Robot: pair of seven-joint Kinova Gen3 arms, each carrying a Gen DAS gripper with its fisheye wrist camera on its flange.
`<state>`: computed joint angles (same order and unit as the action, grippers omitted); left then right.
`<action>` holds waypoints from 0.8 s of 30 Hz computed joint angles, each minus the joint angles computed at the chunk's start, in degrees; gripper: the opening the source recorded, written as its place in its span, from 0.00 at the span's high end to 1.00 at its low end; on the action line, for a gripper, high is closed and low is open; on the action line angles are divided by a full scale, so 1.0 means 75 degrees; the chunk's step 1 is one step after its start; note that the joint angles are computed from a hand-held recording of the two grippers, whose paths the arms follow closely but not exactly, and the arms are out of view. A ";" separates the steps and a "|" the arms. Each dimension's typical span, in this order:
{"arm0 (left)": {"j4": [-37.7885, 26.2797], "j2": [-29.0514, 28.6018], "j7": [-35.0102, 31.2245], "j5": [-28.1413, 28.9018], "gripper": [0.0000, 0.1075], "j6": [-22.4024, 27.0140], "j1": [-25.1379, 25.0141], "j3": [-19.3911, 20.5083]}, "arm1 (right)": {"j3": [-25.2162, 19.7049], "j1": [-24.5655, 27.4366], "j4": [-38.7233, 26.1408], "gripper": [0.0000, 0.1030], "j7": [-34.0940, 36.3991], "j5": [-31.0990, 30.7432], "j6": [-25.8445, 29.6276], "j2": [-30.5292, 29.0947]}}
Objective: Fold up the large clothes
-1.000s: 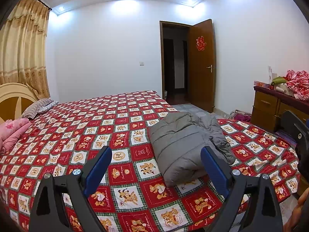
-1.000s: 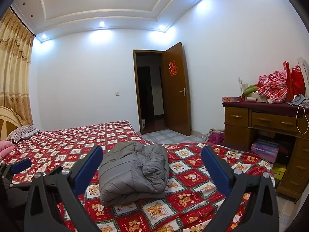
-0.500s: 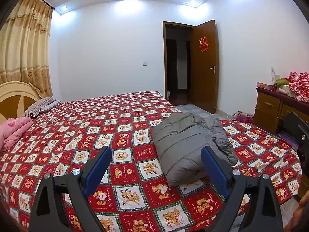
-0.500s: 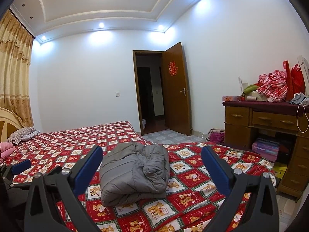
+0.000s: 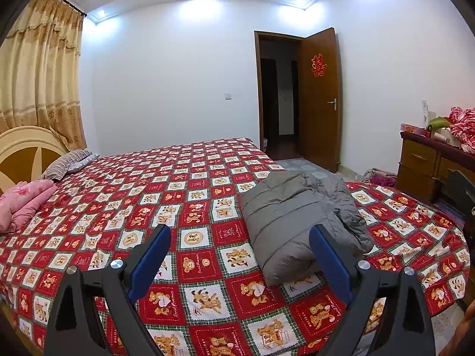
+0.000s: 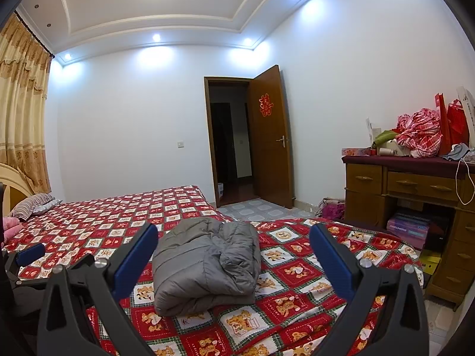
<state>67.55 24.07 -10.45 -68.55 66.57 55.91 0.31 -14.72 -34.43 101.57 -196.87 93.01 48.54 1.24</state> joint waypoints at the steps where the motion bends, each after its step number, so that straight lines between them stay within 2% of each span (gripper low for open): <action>1: -0.0005 0.0003 0.0002 0.0005 0.12 0.0005 -0.0002 0.0000 | 0.0011 0.0010 0.0005 0.00 0.0009 0.0004 -0.0029 -0.0004; 14: -0.0292 0.0210 -0.0122 0.0079 0.12 0.0350 0.0038 -0.0111 | -0.0003 -0.0030 -0.0027 0.00 0.0037 -0.0028 0.0044 0.0033; 19: 0.0136 -0.0035 0.0091 0.0071 0.12 -0.0157 -0.0130 -0.0074 | -0.0011 -0.0082 -0.0098 0.00 0.0192 -0.0191 0.0095 0.0079; 24: 0.0225 -0.0084 0.0037 0.0163 0.12 -0.0231 -0.0342 -0.0019 | 0.0025 -0.0127 -0.0166 0.00 0.0326 -0.0322 0.0106 0.0169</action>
